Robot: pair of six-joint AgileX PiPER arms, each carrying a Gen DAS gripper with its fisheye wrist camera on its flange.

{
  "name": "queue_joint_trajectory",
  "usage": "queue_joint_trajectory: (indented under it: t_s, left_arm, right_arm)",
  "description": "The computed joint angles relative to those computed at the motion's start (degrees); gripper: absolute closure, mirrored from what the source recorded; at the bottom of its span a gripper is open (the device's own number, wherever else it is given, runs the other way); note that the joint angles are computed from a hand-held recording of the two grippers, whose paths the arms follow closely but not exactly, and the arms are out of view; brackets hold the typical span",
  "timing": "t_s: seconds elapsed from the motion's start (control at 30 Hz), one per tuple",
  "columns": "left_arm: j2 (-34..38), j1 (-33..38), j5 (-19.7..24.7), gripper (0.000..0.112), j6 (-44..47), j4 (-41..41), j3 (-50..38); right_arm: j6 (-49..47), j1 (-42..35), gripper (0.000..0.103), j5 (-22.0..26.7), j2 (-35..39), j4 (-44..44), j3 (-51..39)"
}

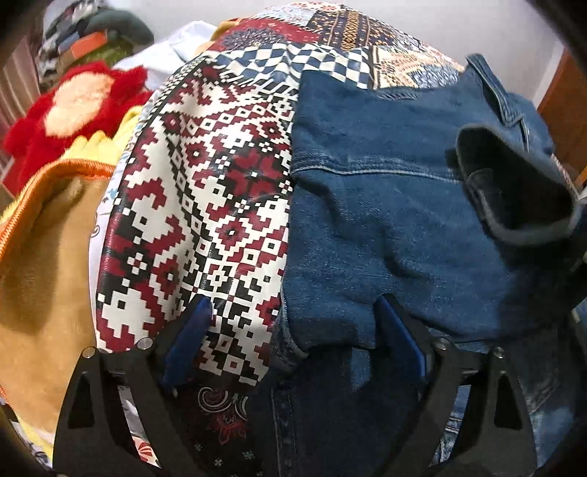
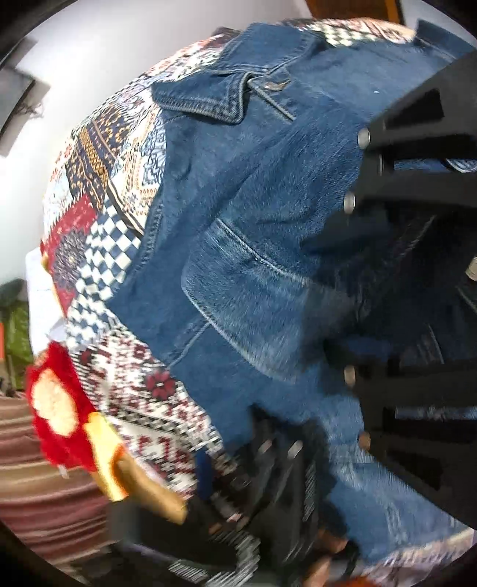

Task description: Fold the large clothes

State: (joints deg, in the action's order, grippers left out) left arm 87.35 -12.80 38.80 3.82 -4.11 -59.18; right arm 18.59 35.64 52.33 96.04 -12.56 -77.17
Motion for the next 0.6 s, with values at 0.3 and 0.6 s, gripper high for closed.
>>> queue_joint_trajectory:
  t_s: [0.3, 0.6]
  left_arm:
    - [-1.81, 0.65, 6.89, 0.021, -0.22, 0.52, -3.27]
    - [-8.66, -6.51, 12.91, 0.021, -4.73, 3.34, -10.01]
  right_arm:
    - [2.07, -5.4, 0.086, 1.23, -15.96, 1.01, 4.45]
    - [-5.54, -21.61, 0.086, 3.36, -31.41, 10.48, 10.07]
